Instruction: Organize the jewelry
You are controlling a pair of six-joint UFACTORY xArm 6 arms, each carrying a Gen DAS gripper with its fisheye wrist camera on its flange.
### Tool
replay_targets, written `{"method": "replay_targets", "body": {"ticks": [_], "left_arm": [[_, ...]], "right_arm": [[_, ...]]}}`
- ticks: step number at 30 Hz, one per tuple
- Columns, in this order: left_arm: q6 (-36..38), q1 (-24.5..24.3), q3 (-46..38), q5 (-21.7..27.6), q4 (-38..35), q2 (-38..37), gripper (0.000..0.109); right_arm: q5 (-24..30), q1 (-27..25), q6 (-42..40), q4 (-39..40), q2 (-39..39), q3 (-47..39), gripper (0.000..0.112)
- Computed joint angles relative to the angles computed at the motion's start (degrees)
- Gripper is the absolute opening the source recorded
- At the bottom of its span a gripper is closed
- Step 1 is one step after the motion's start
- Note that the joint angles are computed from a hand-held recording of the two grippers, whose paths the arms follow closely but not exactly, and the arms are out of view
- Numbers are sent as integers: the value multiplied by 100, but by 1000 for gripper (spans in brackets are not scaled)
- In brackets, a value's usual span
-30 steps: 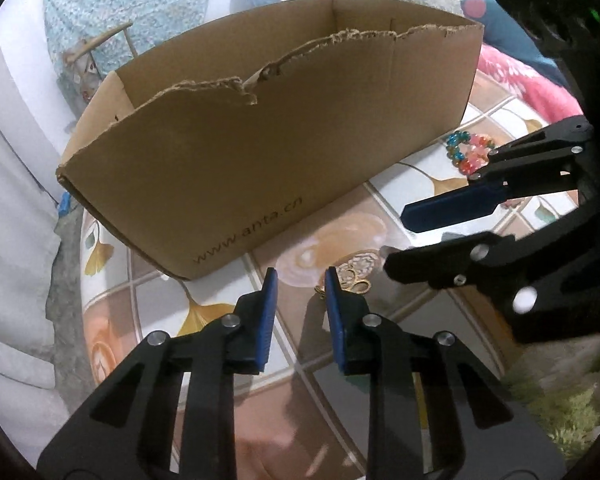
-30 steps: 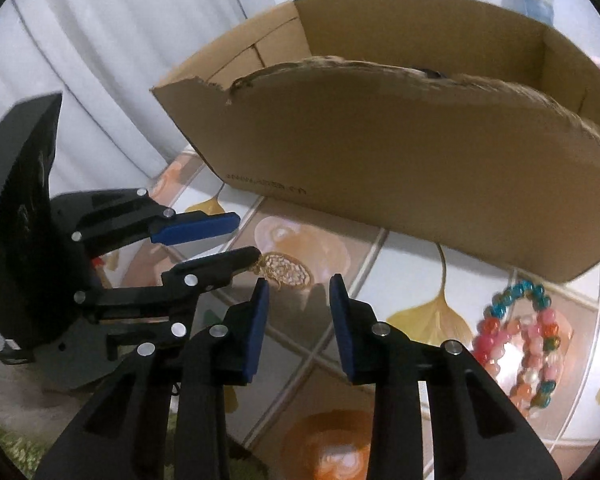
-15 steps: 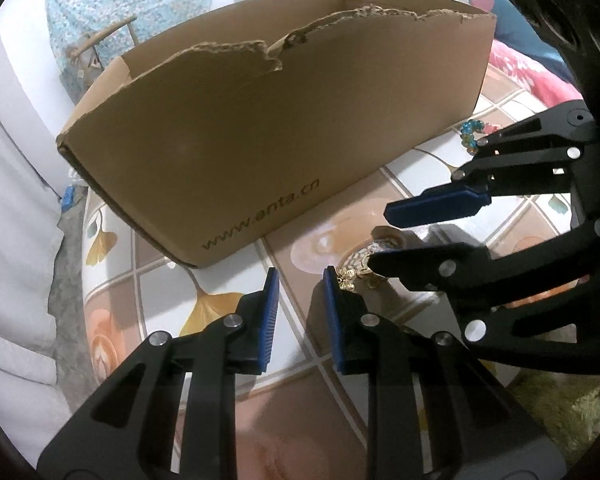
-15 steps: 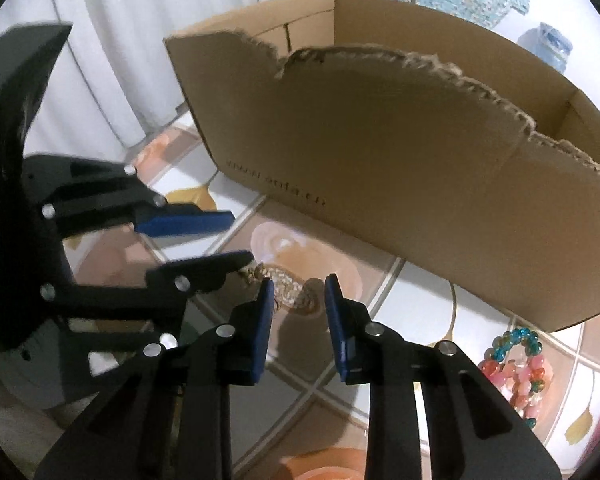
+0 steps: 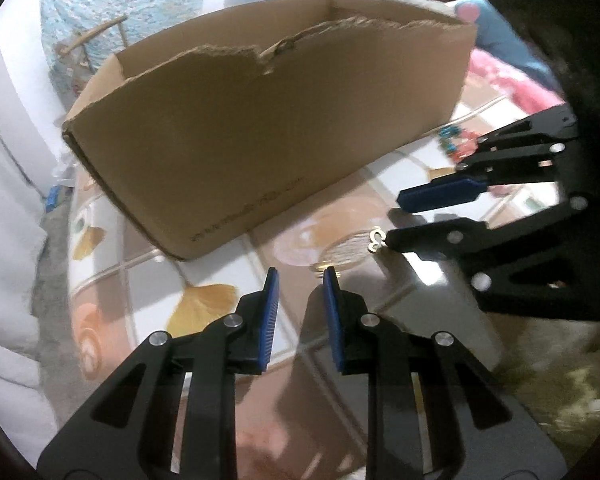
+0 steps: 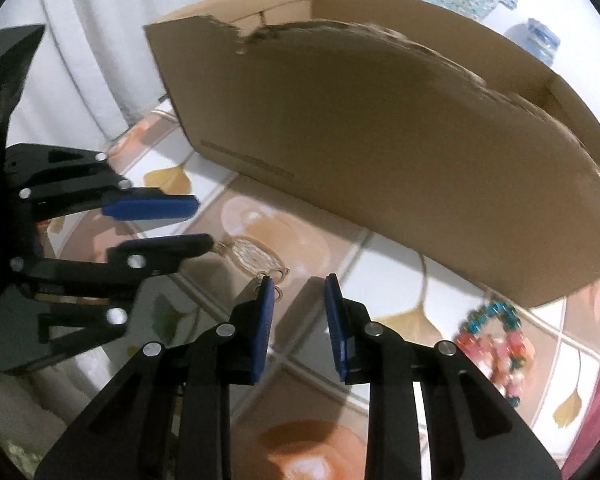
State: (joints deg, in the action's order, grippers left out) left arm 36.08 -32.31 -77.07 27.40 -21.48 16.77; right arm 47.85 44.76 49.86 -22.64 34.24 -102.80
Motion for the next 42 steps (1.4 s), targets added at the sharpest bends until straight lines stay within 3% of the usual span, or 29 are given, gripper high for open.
{"method": "replay_targets", "body": {"ticks": [3,11,19,34,42], "left_arm": [[170,-11,-130,270,-329,33,22],[-488,-56,-347,341,437,211,22],[-790,-105,-566,521,535,355,22],[-1266,-195,-676,597,856,420,8],[-1201,-190,-582,534,792,365,6]], "right_arm": [[-71,-42,242,1,-225,332,26],[-619,-45,713,-88,-878,1300,26],[-1089,-90,1115,-277,-1341,1952,26],[-1335,-151,1331,-343,-1508,2205,26],[-1344,-143,1342,-338,-1498,2196,26]]}}
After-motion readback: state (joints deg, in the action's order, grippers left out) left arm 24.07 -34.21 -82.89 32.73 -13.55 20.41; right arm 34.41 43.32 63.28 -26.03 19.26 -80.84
